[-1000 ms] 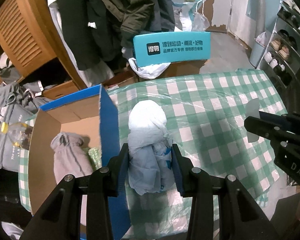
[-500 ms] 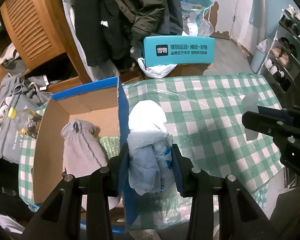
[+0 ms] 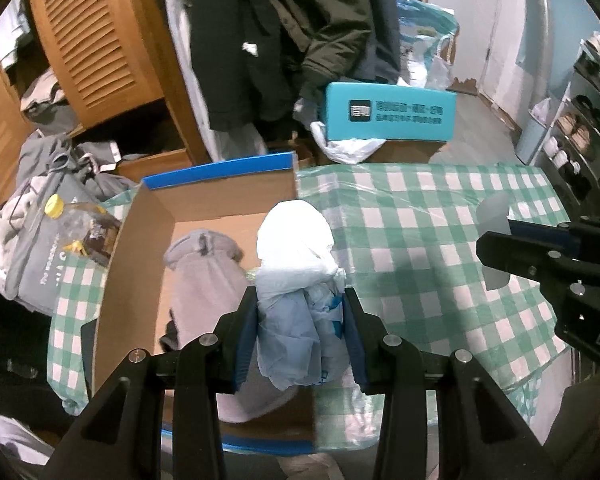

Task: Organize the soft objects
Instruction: 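Carry the white-blue cloth and white item over the box with both grippers, then open both grippers to drop the cloth and white item into the box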

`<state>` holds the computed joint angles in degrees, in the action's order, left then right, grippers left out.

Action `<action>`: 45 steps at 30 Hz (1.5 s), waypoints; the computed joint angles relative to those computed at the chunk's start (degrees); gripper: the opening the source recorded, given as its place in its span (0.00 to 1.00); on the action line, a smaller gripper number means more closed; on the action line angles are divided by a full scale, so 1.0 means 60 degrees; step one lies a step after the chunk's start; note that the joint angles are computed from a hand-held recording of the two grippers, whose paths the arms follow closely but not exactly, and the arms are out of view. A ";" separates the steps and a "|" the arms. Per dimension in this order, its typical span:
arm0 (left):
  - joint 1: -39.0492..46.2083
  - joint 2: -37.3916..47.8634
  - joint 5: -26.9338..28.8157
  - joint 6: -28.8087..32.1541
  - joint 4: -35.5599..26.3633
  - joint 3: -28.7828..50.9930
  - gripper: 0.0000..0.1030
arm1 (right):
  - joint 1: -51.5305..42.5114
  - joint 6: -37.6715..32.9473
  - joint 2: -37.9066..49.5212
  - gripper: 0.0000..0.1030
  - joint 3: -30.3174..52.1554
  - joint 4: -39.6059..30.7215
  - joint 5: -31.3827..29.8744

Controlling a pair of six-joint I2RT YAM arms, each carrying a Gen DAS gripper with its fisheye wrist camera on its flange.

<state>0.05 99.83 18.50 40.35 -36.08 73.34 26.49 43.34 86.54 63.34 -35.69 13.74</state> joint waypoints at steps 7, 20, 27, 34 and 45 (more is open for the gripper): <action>0.0531 0.0665 0.0058 0.0007 -0.0152 0.0747 0.40 | 0.0220 -0.0113 0.0881 0.14 0.0872 0.0135 -0.0119; 0.1242 0.1855 0.0066 -0.0016 -0.0476 0.2069 0.40 | 0.0515 -0.0356 0.2610 0.14 0.2635 0.0140 -0.0498; 0.1593 0.2645 -0.0071 -0.0118 -0.0707 0.2894 0.40 | 0.0539 -0.0484 0.3620 0.14 0.3549 0.0029 -0.0900; 0.1720 0.3417 -0.0318 -0.0268 -0.0905 0.3520 0.41 | 0.0507 -0.0639 0.4575 0.14 0.4472 -0.0058 -0.1270; 0.1793 0.3861 -0.0653 -0.0313 -0.0986 0.3846 0.61 | 0.0248 -0.0592 0.5185 0.21 0.4916 -0.0054 -0.1553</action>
